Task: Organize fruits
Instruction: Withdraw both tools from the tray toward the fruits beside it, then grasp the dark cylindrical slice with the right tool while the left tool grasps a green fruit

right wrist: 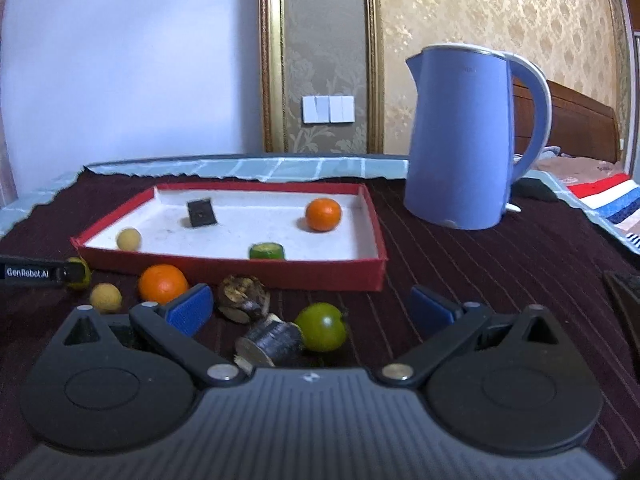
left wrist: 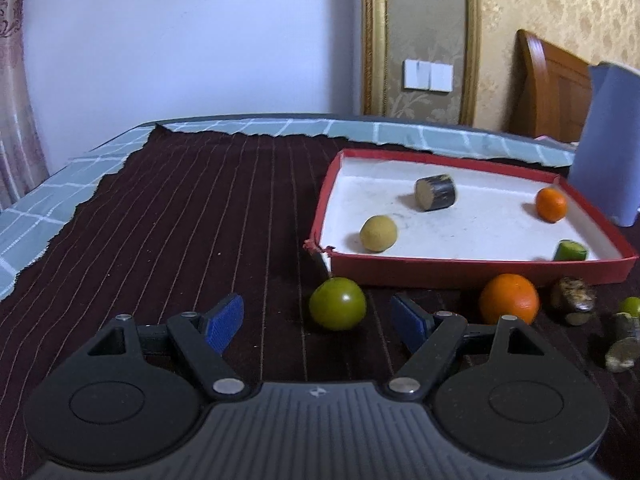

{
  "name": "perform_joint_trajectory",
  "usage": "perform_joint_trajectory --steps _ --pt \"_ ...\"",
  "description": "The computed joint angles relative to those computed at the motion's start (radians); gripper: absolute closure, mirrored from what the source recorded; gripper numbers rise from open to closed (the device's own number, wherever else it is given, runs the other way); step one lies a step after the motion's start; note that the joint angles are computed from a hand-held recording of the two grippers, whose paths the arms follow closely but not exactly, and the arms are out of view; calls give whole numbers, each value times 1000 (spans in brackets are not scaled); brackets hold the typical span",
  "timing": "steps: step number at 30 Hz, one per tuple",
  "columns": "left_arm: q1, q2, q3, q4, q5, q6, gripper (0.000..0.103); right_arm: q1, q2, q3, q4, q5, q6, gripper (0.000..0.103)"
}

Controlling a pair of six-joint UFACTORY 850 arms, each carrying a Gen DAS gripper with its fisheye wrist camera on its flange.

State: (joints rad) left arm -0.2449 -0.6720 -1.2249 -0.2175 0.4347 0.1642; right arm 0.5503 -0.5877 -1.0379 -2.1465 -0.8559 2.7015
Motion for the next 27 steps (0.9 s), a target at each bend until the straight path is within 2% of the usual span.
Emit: perform_joint_trajectory --steps 6,8,11,15,18,21,27 --pt "-9 -30 -34 -123 -13 106 23 0 2 12 -21 13 -20 0" --pt "-6 -37 -45 -127 -25 105 23 1 1 12 -30 17 -30 0" --pt "-2 -45 -57 -121 -42 97 23 0 4 16 -52 30 -21 8" --pt "6 -51 -68 -76 -67 53 23 -4 9 23 -79 46 3 9" --pt "8 -53 -72 -62 -72 47 23 -10 20 37 -145 72 55 14" --pt "10 -56 -77 -31 -80 25 28 -12 25 41 -193 91 83 17" --pt "12 -53 -70 41 -75 -27 40 -9 7 13 -162 127 41 21"
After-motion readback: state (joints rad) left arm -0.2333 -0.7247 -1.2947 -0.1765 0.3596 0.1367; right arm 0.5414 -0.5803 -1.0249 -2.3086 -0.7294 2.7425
